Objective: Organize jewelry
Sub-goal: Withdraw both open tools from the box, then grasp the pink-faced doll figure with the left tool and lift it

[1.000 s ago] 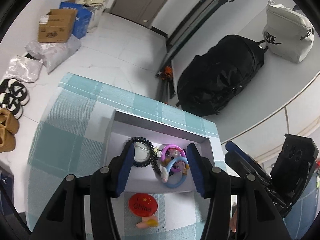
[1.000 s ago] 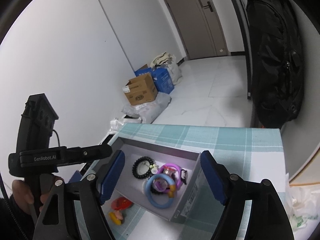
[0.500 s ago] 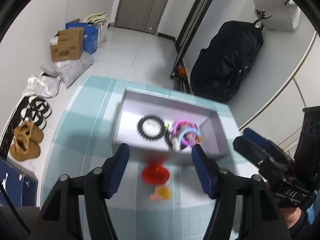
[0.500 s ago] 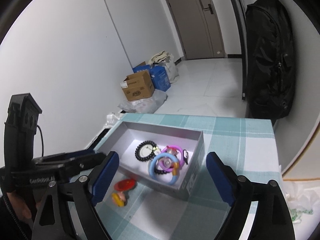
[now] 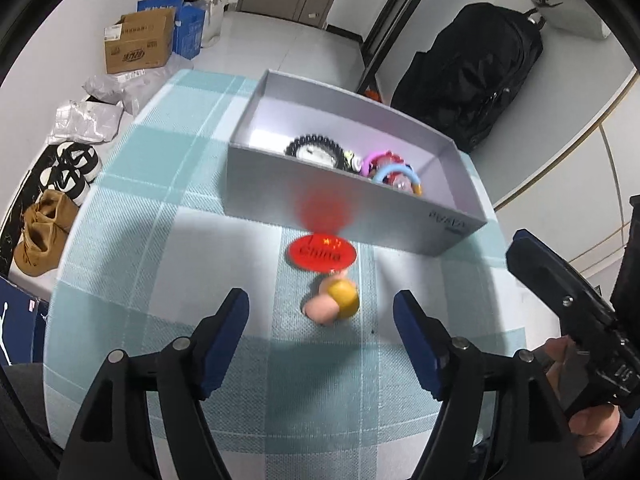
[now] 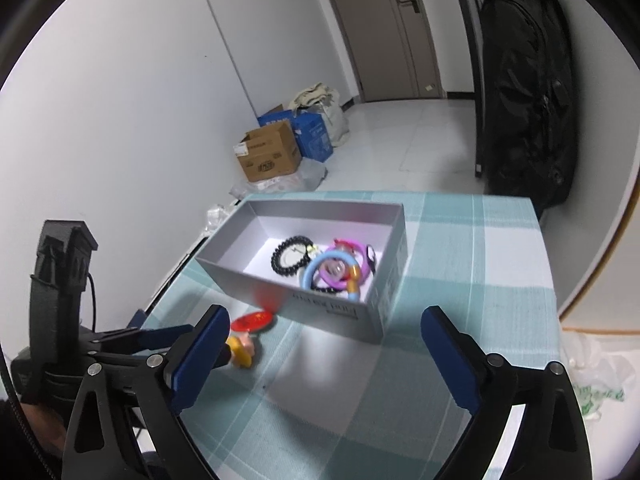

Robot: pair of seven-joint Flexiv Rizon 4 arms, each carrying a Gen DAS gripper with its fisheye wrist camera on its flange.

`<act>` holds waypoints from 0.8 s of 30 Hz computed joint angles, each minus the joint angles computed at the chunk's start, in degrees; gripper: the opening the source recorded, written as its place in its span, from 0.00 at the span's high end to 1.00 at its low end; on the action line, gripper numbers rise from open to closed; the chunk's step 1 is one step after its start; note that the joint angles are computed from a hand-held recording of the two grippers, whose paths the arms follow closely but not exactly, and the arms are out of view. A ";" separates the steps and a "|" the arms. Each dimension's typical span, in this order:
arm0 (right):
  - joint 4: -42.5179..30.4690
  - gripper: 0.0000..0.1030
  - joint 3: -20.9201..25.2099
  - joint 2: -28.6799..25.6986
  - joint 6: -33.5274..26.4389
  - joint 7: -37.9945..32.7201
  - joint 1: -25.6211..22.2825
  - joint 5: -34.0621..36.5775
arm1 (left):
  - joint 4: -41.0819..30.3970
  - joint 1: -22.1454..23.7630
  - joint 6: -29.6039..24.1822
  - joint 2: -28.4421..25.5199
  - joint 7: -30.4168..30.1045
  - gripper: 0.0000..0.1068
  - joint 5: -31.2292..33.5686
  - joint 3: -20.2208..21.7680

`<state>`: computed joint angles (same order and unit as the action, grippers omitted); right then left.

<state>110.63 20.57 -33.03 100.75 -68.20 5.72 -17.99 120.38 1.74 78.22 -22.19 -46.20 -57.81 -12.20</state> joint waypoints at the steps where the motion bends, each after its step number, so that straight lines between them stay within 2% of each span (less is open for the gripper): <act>1: 0.38 0.06 -0.41 0.29 0.18 0.32 0.34 0.43 | 0.00 -0.34 0.20 -0.14 -0.36 0.34 0.82 0.40; 3: 1.01 0.05 -0.97 0.74 0.42 0.82 0.83 0.96 | 0.14 0.21 -0.26 -0.08 0.64 0.34 0.35 -0.42; 5: 1.88 0.05 -3.16 1.59 0.51 1.40 2.85 1.63 | 0.38 0.89 -0.33 0.22 3.95 0.34 -3.72 -2.16; 11: 3.42 0.05 -7.23 2.97 1.02 1.06 6.77 2.02 | -0.46 -0.39 -1.77 -0.55 6.26 0.34 -6.52 -0.96; 17: 3.84 0.05 -7.13 3.25 1.23 1.30 6.68 2.32 | -1.23 -1.32 -3.49 -1.32 6.83 0.36 -6.78 0.12; 22: 3.89 0.05 -7.27 3.45 0.61 1.60 6.72 2.53 | -1.97 -1.80 -4.07 -1.87 7.43 0.61 -7.10 0.56; 23: 3.85 0.05 -7.25 3.44 0.55 1.66 6.69 2.61 | -2.14 -2.12 -3.76 -2.07 6.74 0.65 -6.07 1.03; 24: 3.88 0.05 -7.08 3.43 0.53 1.67 6.55 2.63 | -2.35 -2.45 -3.49 -2.30 5.57 0.73 -4.46 1.61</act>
<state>114.51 13.49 -29.60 101.28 -66.53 12.27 -15.36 118.03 -0.71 74.73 -24.49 -40.63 -62.27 -10.58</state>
